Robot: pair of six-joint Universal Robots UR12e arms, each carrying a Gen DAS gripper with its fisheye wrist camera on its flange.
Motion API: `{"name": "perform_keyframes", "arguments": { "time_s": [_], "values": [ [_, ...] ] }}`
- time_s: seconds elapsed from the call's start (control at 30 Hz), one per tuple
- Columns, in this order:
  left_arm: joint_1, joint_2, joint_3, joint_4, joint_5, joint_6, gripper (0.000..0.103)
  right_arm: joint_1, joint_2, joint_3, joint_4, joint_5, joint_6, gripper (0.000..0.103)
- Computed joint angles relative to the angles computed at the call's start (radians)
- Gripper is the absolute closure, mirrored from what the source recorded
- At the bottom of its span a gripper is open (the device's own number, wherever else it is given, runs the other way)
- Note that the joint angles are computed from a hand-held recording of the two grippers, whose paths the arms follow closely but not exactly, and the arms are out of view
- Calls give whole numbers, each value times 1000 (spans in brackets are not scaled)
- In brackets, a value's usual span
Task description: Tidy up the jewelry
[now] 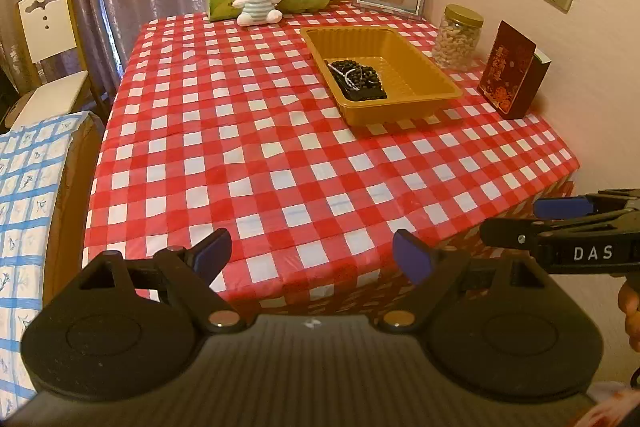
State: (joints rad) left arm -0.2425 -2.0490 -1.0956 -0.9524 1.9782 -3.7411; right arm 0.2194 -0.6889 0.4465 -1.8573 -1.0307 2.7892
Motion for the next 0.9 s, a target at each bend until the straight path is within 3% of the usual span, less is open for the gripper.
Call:
{"name": "perform_keyframes", "arguments": {
  "time_s": [0.9],
  "values": [
    [1,-6,9,-5,-5,5,16,-2,-1,0,2,10,-8,23]
  ]
}}
